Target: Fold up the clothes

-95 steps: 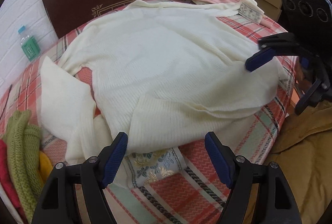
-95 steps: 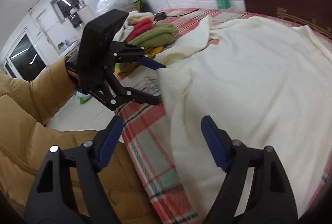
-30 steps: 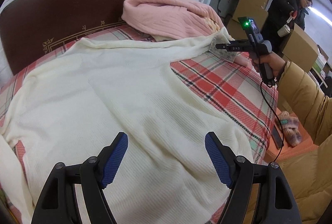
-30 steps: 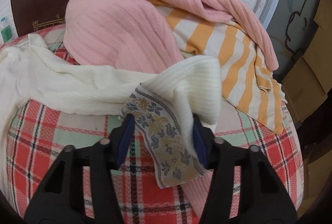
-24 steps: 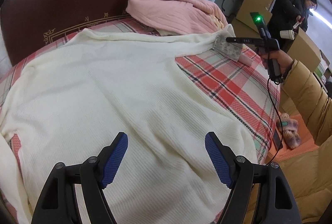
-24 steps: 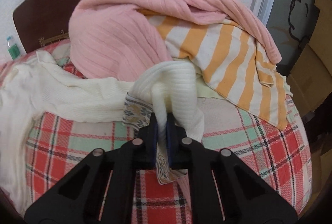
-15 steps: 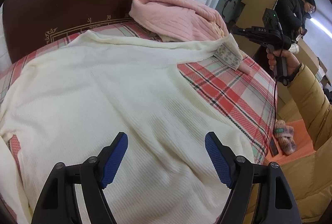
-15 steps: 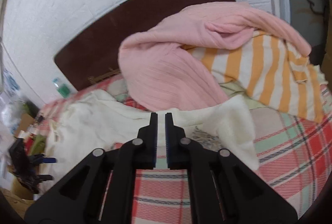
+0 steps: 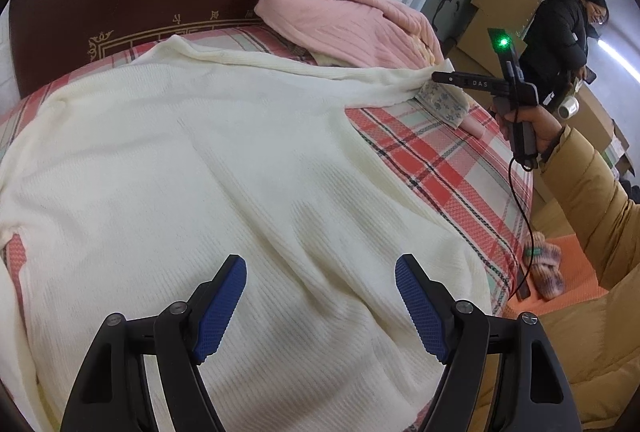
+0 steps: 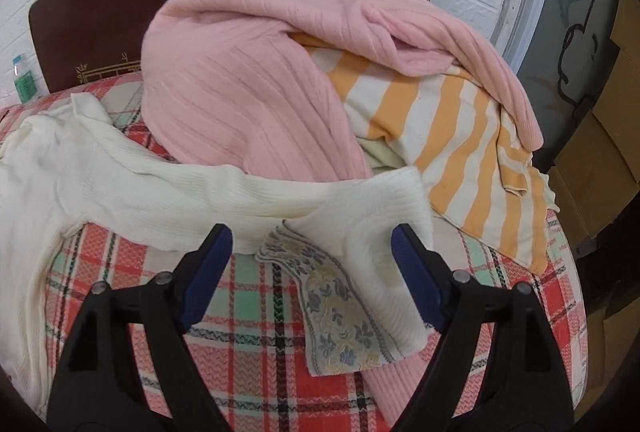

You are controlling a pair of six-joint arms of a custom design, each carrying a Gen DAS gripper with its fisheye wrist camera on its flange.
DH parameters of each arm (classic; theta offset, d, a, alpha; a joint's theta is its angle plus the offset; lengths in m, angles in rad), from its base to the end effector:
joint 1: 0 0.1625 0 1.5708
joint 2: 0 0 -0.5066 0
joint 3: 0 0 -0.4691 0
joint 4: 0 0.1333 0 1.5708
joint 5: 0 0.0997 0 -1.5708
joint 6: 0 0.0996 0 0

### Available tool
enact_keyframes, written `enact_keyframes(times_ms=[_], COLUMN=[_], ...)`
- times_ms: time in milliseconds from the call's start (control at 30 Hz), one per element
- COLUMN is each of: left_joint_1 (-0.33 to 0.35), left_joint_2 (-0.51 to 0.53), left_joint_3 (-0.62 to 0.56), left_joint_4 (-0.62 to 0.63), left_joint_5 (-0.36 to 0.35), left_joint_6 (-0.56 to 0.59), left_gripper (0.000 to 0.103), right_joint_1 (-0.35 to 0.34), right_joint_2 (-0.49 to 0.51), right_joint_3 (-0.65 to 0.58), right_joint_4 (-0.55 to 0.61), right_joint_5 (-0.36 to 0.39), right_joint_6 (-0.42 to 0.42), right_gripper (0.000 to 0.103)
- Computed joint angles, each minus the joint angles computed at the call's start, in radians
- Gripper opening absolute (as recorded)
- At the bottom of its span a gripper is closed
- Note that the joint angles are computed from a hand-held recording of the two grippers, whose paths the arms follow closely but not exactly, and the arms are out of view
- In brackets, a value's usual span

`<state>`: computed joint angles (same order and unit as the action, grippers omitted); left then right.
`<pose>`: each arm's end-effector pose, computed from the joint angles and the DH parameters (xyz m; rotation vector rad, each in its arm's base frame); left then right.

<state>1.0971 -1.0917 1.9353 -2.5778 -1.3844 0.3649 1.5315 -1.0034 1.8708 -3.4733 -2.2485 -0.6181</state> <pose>-0.1659 -0.6563 0.1813 1.1819 2.7071 -0.2565 0.0436 -0.6955 0.2781 0.1908 -2.0827 0.8716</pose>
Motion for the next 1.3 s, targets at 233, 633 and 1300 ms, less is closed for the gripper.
enact_keyframes(times_ms=[233,633,1300], left_joint_1=[-0.005,0.003,0.07], left_joint_2=[0.012,0.021,-0.05], left_joint_3=[-0.002,-0.024,-0.021], left_joint_4=[0.026,0.018,-0.061], left_joint_5=[0.019,-0.016,-0.045], left_joint_6=[-0.021,-0.012,-0.014], left_gripper=[0.079,0.079,0.079], right_joint_1=[-0.038,-0.078,0.131], right_joint_2=[0.001,-0.189,0.18], right_joint_3=[-0.025,0.097,-0.305], right_joint_4=[0.07,0.185,0.568], right_joint_5=[0.018,0.632,0.922], right_joint_6=[0.085,0.403,0.386], right_gripper=[0.028,0.009,0.009])
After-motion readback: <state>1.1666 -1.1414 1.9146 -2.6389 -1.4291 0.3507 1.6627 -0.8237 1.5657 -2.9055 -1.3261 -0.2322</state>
